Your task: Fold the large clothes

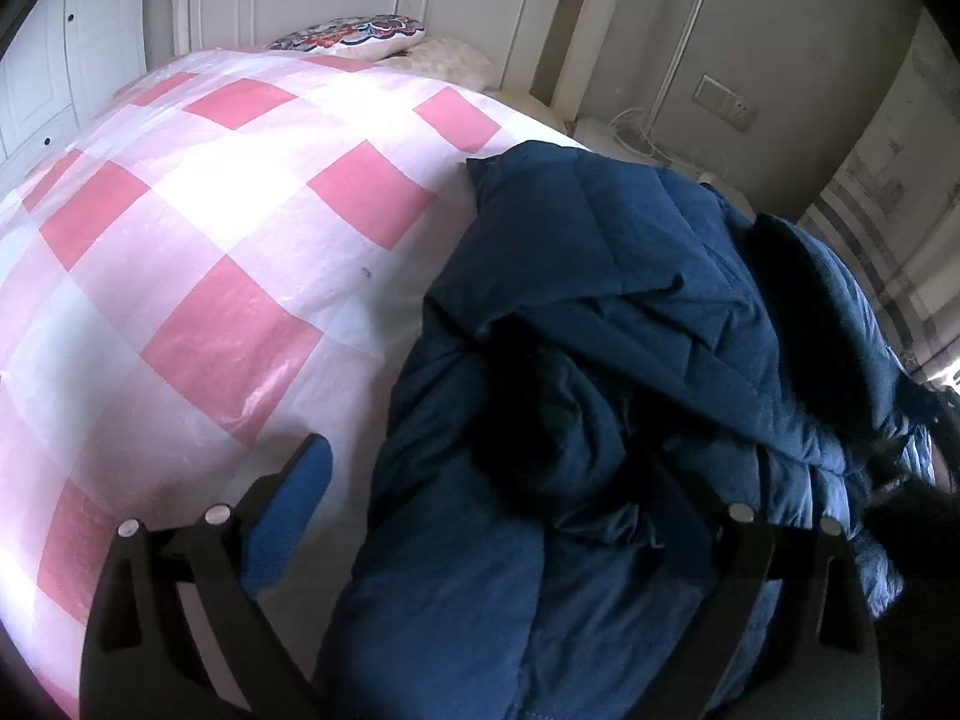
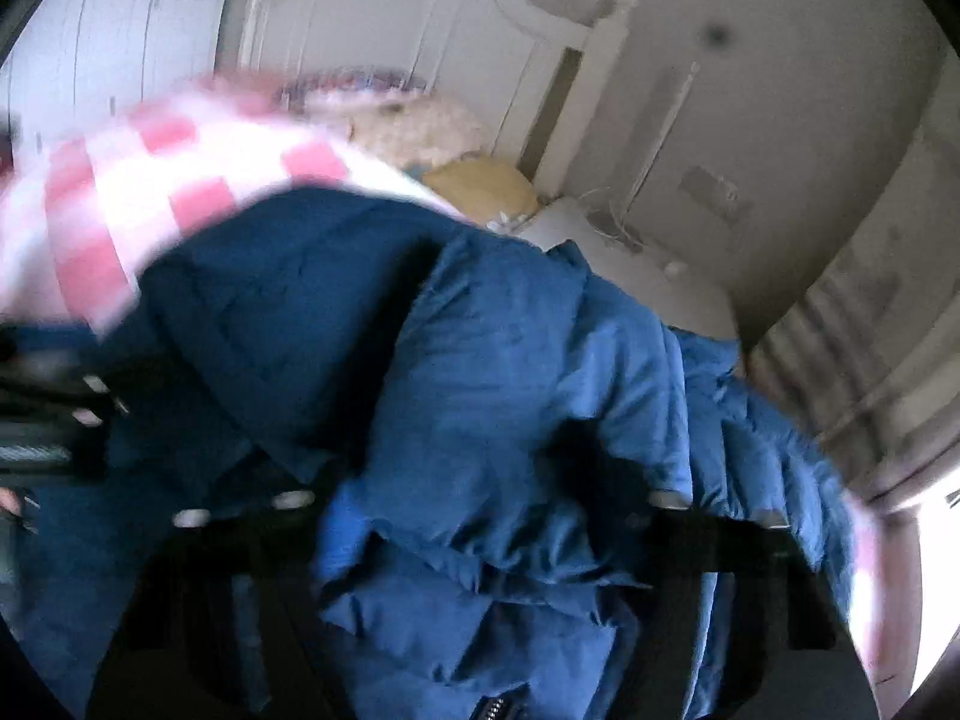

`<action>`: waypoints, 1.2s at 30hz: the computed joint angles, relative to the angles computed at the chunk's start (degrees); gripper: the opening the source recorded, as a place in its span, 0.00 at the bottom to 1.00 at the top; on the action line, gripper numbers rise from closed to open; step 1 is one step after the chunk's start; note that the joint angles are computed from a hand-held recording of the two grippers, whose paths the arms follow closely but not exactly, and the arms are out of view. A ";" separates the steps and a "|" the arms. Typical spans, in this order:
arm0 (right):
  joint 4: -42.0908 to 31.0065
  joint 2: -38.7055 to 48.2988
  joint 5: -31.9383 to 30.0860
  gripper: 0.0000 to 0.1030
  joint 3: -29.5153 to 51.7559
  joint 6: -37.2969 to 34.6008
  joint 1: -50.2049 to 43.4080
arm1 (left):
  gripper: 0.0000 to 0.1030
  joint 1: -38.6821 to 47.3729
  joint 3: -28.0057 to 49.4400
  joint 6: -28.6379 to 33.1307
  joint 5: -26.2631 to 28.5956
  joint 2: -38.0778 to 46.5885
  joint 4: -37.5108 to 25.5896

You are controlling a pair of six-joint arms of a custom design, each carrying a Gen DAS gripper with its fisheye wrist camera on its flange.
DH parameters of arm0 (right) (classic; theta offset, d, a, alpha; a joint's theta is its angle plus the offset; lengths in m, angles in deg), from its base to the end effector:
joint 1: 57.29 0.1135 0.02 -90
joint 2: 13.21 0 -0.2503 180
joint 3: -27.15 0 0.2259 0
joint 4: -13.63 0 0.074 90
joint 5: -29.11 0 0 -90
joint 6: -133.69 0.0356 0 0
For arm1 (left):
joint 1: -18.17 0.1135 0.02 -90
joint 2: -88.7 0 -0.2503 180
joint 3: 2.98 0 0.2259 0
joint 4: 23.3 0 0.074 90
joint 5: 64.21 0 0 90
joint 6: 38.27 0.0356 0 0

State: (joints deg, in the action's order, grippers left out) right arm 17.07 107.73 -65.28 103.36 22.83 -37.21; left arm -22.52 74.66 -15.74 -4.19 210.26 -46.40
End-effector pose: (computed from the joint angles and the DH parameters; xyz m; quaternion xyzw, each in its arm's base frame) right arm 0.3667 0.1370 0.0970 -0.3332 0.8473 0.0321 0.4123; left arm 0.2805 -0.2177 0.0736 -0.2693 0.9089 -0.0071 0.3182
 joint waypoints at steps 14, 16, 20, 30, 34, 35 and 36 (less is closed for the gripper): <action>-11.98 8.33 -47.66 0.94 10.31 30.25 -44.01 | 0.95 0.06 0.17 0.04 0.04 -0.01 -0.33; -11.66 8.73 -47.55 0.93 10.13 28.31 -43.66 | 0.96 -0.04 0.08 -0.11 -0.01 -0.04 -0.19; -12.28 8.96 -43.14 0.77 11.17 27.54 -40.75 | 0.96 -0.02 0.05 -0.08 -0.02 -0.05 -0.19; -18.60 12.25 -36.94 0.37 18.48 22.98 -35.53 | 0.96 -0.08 0.33 -0.10 -0.05 0.08 -0.56; -6.32 2.27 -36.09 0.28 4.37 22.94 -35.81 | 0.97 -0.08 0.01 -0.07 -0.07 0.00 -0.03; -5.26 0.60 -36.53 0.25 2.37 23.36 -36.47 | 0.97 -0.10 0.05 -0.11 -0.09 0.01 -0.07; -4.27 -0.65 -37.05 0.24 0.51 24.29 -37.54 | 0.97 -0.09 -0.03 -0.11 -0.08 -0.01 0.04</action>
State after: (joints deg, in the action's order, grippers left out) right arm 12.81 107.08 -102.32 103.86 47.12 -74.75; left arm -22.61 74.63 -15.84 -4.27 210.25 -46.36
